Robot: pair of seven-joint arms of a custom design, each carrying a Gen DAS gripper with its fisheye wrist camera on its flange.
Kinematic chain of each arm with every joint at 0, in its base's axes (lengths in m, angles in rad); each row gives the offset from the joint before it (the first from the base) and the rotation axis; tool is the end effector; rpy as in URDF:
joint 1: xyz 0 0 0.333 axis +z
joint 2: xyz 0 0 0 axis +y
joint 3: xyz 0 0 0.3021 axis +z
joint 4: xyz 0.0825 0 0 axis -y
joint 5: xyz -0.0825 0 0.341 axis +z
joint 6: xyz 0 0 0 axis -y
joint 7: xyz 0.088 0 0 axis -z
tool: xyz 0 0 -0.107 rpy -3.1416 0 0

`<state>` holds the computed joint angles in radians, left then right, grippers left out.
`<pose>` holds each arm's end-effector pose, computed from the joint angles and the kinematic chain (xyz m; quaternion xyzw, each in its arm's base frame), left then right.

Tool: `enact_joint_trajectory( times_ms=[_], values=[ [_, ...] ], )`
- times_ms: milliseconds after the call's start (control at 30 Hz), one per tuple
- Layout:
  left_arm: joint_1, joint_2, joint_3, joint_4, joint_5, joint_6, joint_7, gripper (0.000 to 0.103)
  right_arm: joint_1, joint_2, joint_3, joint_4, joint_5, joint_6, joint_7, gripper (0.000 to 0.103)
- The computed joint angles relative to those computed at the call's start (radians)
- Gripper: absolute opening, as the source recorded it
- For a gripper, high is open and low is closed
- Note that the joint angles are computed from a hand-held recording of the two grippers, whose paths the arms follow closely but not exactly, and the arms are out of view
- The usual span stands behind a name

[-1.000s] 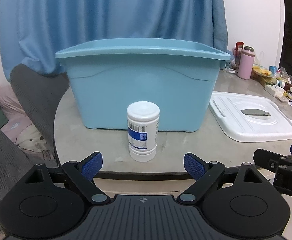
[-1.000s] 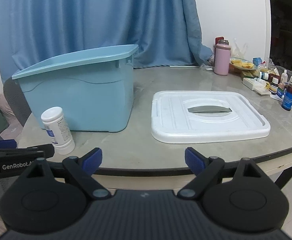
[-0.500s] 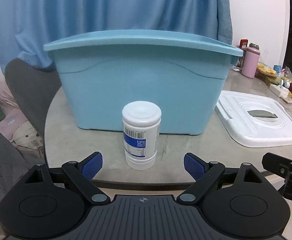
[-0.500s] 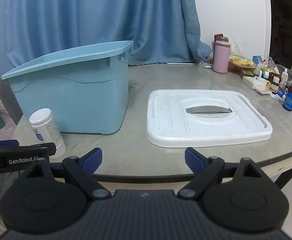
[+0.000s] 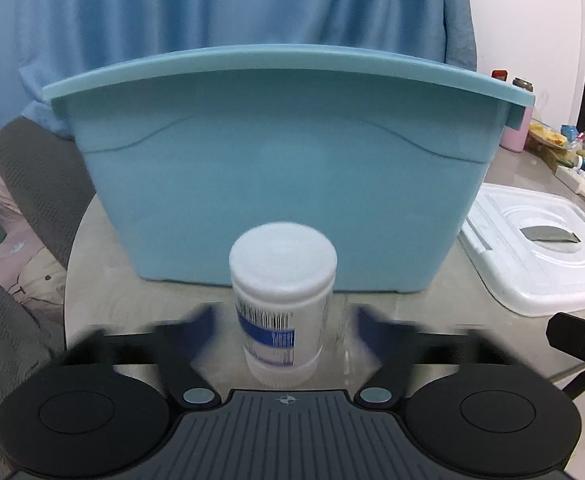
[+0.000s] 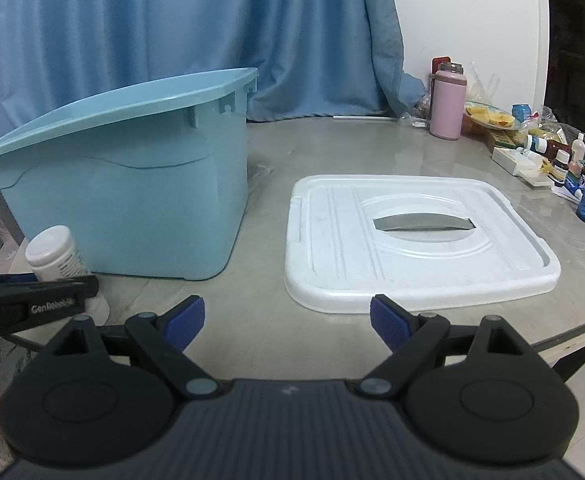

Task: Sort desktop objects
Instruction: 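Grasp the remaining white pill bottle with the left tool, then lift the white pill bottle with the left tool over the blue tub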

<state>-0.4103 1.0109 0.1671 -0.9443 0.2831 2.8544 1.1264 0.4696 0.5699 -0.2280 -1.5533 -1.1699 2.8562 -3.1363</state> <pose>0.7375 -0.2676 0.3749 -0.5714 0.6844 -0.3288 0.3116 0.6434 0.2419 0.3869 -0.5525 0.6861 -0.3418 0.3274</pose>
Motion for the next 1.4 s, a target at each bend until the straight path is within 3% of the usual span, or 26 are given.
enact_joint_trajectory(
  times_ms=[233, 600, 933, 1133, 1400],
  values=[
    [0.024, -0.018, -0.033, -0.013, -0.035, 0.015, 0.004, 0.048, 0.003, 0.013, 0.0, 0.017, 0.025, 0.009, -0.028, 0.09],
    [-0.043, -0.153, 0.043, -0.203, -0.013, 0.112, -0.024, 0.048, 0.035, -0.035, -0.011, -0.045, -0.046, 0.008, 0.079, 0.09],
    [-0.089, -0.276, 0.102, -0.346, -0.001, 0.165, -0.035, 0.048, 0.018, -0.079, 0.027, -0.082, -0.157, -0.015, 0.205, 0.09],
    [-0.079, -0.306, 0.094, -0.339, -0.004, 0.157, -0.03, 0.048, 0.002, -0.097, 0.054, -0.086, -0.207, -0.031, 0.251, 0.09],
    [-0.034, -0.303, 0.04, -0.243, -0.01, 0.111, -0.002, 0.048, -0.014, -0.102, 0.079, -0.079, -0.261, -0.046, 0.279, 0.09]
  ],
)
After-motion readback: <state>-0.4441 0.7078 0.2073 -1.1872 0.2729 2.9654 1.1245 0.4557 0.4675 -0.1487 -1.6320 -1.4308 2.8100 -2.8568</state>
